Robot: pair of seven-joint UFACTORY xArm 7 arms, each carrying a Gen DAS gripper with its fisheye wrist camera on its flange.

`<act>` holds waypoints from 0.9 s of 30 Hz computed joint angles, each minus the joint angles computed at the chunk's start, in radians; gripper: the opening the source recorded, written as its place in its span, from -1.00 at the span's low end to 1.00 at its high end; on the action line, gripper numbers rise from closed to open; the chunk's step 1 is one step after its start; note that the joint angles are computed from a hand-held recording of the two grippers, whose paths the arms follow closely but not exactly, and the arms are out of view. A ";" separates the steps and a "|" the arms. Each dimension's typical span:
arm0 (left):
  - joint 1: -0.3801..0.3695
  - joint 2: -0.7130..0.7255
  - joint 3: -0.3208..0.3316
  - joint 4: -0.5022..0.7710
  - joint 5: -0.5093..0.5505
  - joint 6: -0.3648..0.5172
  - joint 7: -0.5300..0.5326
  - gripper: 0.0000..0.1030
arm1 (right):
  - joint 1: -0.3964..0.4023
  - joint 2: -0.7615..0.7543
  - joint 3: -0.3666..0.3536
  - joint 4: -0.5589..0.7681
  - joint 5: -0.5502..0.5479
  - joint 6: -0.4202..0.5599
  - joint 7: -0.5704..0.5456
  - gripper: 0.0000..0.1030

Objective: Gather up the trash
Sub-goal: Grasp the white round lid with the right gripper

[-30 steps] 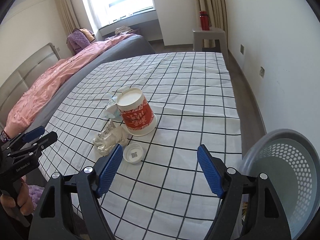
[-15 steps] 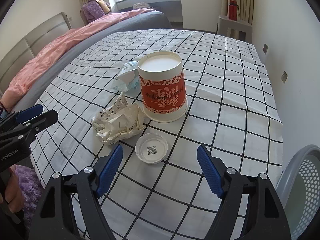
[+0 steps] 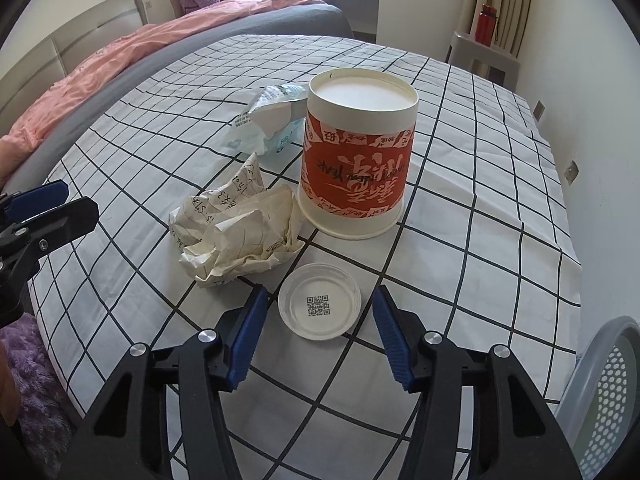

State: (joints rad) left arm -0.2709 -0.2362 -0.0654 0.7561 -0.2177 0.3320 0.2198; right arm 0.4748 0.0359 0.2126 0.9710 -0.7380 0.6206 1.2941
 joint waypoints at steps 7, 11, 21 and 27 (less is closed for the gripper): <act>-0.031 -0.001 0.010 0.005 -0.055 0.031 0.047 0.33 | -0.004 -0.037 0.005 -0.034 0.000 -0.021 0.029 -0.24; -0.048 -0.011 -0.005 -0.004 -0.074 0.029 0.061 0.33 | -0.022 -0.108 0.021 -0.090 -0.004 -0.033 0.090 -0.24; -0.116 -0.002 -0.046 -0.004 -0.077 0.031 0.072 0.44 | -0.111 -0.321 0.097 -0.253 0.045 -0.060 0.164 -0.23; -0.101 0.035 -0.084 0.028 0.017 0.026 0.027 0.49 | -0.173 -0.391 0.142 -0.307 0.061 -0.120 0.152 -0.23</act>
State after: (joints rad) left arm -0.3721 -0.2015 -0.1498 0.7846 -0.2006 0.3577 0.2469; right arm 0.3022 -0.3555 0.3542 0.6635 -0.6775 0.5007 1.4460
